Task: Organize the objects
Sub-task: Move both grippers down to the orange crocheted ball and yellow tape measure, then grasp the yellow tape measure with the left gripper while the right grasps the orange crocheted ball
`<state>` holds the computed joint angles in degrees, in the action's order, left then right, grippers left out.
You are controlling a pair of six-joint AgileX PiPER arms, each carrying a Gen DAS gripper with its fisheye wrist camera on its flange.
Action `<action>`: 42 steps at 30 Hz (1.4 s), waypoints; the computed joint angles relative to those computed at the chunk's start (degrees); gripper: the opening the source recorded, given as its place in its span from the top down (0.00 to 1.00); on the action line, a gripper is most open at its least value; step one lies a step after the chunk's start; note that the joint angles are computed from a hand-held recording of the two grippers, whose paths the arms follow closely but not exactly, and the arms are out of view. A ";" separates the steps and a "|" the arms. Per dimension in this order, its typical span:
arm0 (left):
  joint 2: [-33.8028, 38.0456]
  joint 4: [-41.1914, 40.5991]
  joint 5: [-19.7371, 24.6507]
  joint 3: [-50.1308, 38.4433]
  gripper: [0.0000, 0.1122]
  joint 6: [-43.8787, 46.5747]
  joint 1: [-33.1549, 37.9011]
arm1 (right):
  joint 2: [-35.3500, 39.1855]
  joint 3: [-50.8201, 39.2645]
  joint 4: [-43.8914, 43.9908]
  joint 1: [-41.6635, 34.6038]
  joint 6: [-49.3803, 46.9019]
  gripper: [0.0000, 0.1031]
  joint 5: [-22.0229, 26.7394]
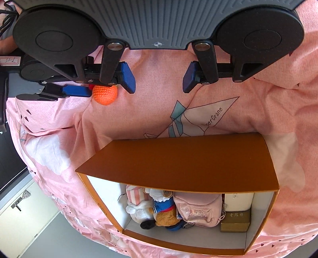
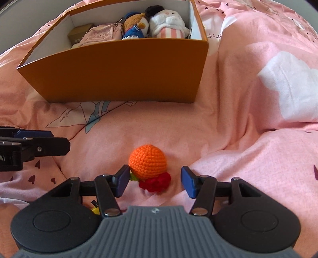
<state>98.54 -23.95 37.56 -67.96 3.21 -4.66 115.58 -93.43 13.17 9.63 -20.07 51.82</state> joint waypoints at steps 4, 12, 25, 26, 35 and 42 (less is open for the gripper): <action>0.14 -0.25 0.27 -0.03 0.45 0.18 0.20 | 1.17 -0.70 1.35 0.08 -1.13 0.47 0.89; 0.43 -3.24 4.89 -1.46 0.45 5.63 3.14 | 0.19 -1.25 5.91 -2.06 -3.07 0.56 1.22; 9.30 -10.80 23.51 -10.35 0.37 18.14 0.57 | -2.22 -1.24 8.73 -5.41 -6.95 0.56 6.35; 9.64 -10.91 23.66 -10.28 0.35 18.52 0.37 | -2.40 -0.95 9.03 -5.53 -7.16 0.56 6.28; 15.99 -12.42 22.57 -11.06 0.20 24.04 -1.68 | -2.38 -0.12 10.17 -5.91 -7.69 0.56 6.25; 16.05 -13.03 22.11 -9.98 0.42 24.86 -2.41 | -2.30 0.25 11.51 -6.35 -7.78 0.56 6.34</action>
